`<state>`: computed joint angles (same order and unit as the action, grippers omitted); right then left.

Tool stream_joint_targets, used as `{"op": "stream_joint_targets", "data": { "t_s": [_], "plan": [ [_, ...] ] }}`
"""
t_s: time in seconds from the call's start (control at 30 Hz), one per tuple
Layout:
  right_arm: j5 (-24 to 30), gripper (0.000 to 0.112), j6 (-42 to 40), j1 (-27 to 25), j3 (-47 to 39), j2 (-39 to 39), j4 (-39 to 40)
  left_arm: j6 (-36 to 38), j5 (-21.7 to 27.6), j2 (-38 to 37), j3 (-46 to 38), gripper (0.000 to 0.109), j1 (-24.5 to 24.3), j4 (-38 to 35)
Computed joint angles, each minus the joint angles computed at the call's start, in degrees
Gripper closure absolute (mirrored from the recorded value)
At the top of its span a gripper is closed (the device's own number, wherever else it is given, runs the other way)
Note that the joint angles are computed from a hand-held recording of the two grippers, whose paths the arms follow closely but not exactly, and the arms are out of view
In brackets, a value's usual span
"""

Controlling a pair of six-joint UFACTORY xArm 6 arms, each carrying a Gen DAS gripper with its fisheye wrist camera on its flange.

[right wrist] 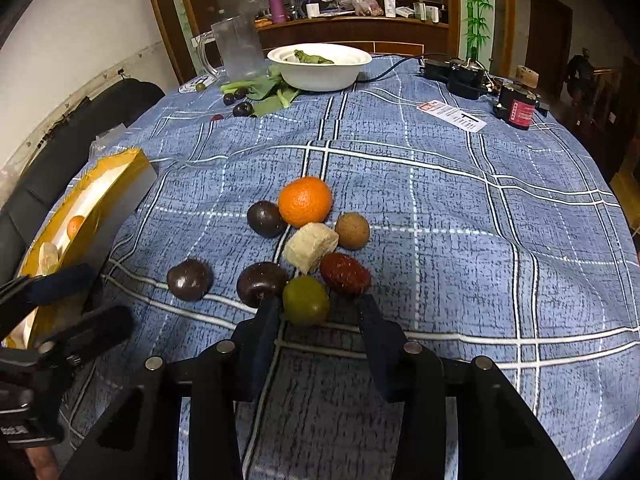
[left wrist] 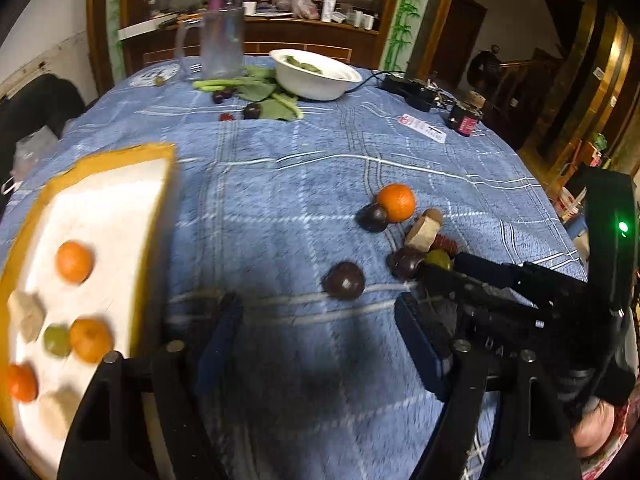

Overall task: Organize fruits
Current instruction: 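Grasp a dark purple plum with the left gripper while the right gripper grasps a green grape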

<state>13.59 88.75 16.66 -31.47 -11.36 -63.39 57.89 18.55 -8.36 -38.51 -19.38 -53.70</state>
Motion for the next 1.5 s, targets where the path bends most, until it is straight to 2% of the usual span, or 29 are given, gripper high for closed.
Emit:
{"op": "stream_joint_targets", "data": {
  "t_s": [0.13,0.17,0.2,0.23,0.3,0.5,0.6,0.63,0.67,0.8,0.93,1.17,1.27,1.4,1.5],
  "plan": [
    [-1.9,0.069,3.6,-1.5,-0.3,0.5,-4.4,1.7,0.2,4.7,-3.5,0.047,-1.2,-0.9],
    [-2.3,0.069,4.3,-1.9,-0.3,0.6,-5.3,1.4,0.3,5.5,-4.0,0.055,-1.2,-0.4],
    [-2.9,0.068,4.9,-2.3,-0.3,0.7,-6.2,0.7,0.4,6.5,-4.6,0.067,-1.3,0.5],
    [-3.3,0.068,5.2,-2.6,-0.3,0.7,-6.8,1.0,1.1,7.4,-5.3,0.071,-1.2,0.5],
    [-4.0,0.068,5.2,-2.9,-0.1,0.7,-7.4,3.7,1.7,7.6,-5.4,0.073,-1.3,-2.4],
    [-3.8,0.072,4.6,-2.0,-0.3,0.7,-8.6,12.7,-3.3,7.8,-4.3,0.072,-4.2,-10.3],
    [-4.9,0.072,5.6,-2.7,-0.3,0.9,-9.6,15.7,-3.0,7.8,-4.4,0.072,-4.1,-12.8],
    [-5.1,0.072,5.8,-2.8,-0.3,0.9,-9.8,16.4,-2.0,7.8,-4.6,0.074,-3.6,-13.5],
    [-5.1,0.072,5.7,-2.7,-0.3,0.9,-9.7,17.9,1.0,7.5,-4.9,0.088,-2.4,-14.8],
    [-4.5,0.087,5.4,-1.8,-0.3,0.8,-9.4,20.6,2.2,7.0,-4.9,0.087,-1.7,-18.6],
    [-2.2,0.087,6.8,0.0,-0.6,0.3,-10.7,21.8,1.9,6.8,-4.9,0.087,-1.8,-20.2],
    [-0.8,0.087,15.3,0.9,-0.6,-2.0,-18.9,24.6,2.2,5.4,-4.3,0.087,-1.5,-23.4],
    [-1.2,0.087,18.4,0.8,-0.3,-3.1,-21.7,25.0,1.6,2.5,-2.8,0.087,-0.9,-24.8],
    [-1.0,0.087,21.4,1.3,0.4,-5.2,-23.6,21.4,1.8,-3.4,0.6,0.087,1.4,-21.3],
    [-1.6,0.087,20.3,3.0,0.6,-6.8,-21.3,17.7,3.9,-8.2,2.8,0.087,6.2,-17.7]
  ]
}}
